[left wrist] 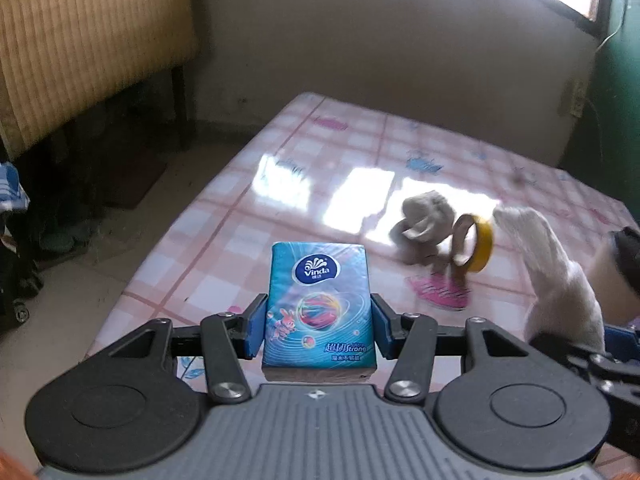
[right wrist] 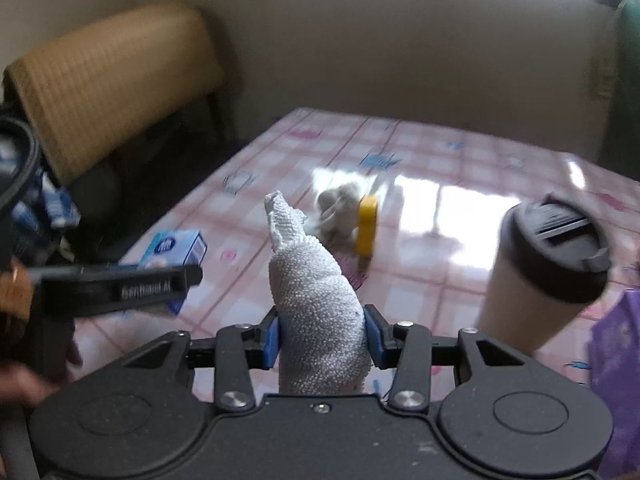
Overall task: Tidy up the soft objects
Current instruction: 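Grasp blue tissue pack with left tool while right tool grasps white towel, then lift and carry tissue pack and towel with both tools toward the box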
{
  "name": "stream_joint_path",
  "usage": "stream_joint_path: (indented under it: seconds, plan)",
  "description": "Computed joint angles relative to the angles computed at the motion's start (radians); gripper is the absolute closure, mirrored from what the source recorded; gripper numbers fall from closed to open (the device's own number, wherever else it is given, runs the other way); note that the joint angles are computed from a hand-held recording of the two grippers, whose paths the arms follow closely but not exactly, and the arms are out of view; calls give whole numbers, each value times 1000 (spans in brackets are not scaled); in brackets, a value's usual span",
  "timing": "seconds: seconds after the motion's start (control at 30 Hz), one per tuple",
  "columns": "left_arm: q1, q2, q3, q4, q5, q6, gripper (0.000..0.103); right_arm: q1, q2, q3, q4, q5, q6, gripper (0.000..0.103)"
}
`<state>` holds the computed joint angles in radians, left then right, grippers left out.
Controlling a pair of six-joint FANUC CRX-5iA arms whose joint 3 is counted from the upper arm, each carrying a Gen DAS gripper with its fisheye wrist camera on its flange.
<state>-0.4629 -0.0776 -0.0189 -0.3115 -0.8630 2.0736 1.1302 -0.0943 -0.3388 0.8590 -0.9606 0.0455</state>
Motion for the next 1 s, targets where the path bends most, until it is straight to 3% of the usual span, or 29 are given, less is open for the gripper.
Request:
stream_joint_path:
  seconds: [0.53,1.0]
  plan:
    - [-121,-38,65,-63,-34,49,49,116,-144,-65,128,-192,-164,52]
    - [-145,-34,65,-61,-43,47,49,164,-178,-101,118,-225,-216,52]
